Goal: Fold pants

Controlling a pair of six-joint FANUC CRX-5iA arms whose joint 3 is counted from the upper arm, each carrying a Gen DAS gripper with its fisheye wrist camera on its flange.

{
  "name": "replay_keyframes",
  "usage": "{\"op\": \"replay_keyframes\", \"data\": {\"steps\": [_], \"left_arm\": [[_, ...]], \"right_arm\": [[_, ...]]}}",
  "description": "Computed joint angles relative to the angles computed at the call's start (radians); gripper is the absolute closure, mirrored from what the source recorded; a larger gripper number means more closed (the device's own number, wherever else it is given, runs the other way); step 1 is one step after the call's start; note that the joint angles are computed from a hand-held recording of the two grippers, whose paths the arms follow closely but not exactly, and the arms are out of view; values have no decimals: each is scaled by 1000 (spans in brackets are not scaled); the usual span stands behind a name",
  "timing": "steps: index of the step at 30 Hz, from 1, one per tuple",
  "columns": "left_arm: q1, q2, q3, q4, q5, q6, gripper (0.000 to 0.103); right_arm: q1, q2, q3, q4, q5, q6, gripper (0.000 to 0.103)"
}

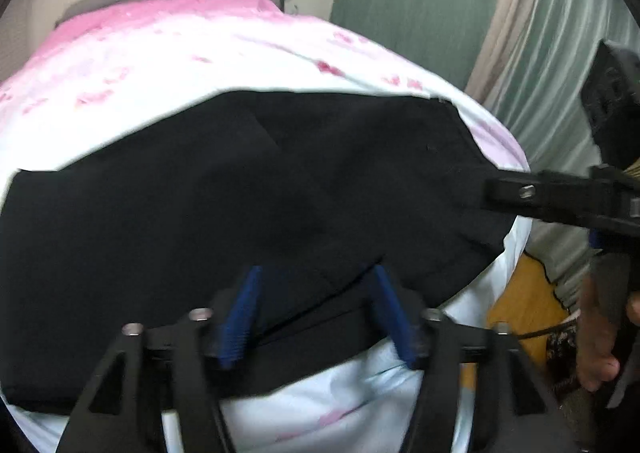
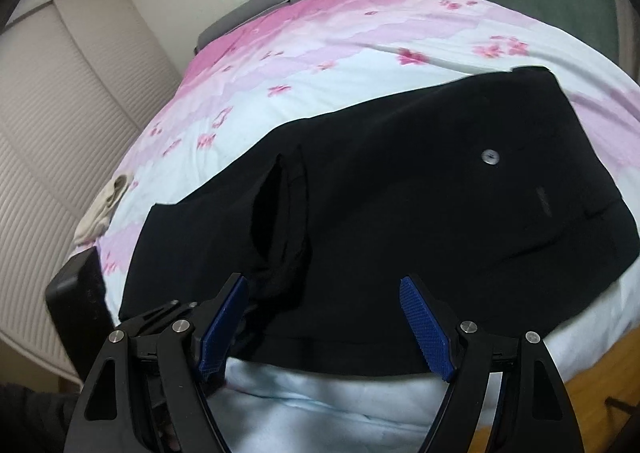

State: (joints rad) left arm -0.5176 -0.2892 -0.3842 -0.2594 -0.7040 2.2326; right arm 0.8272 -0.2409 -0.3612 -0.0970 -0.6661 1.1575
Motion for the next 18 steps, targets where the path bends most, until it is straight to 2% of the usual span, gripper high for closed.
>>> {"op": "replay_keyframes", "data": {"steps": [3,6,8,11,15,18], "left_arm": [[32,-80,-21,24,-42,-22,37],[53,-171,-49,-6,-109,-9,31],[75,-225,-65,-25,-163,2,30],[126,-308,-102,-50,-235,5,30],[239,-393,-161,1,-264,-33,30],[336,-448,-207,63,-256,-88,30]], "right_arm": [[-10,17,50,-91,-21,79,24],[-28,43,98,-200,-58,129,24],[-21,50,105,-230,-67,130,24],[29,65,89,-182,-55,56,24],[56,100,83,-175,-38,-28,24],[139,87,-4,68,70,-271,24]]}}
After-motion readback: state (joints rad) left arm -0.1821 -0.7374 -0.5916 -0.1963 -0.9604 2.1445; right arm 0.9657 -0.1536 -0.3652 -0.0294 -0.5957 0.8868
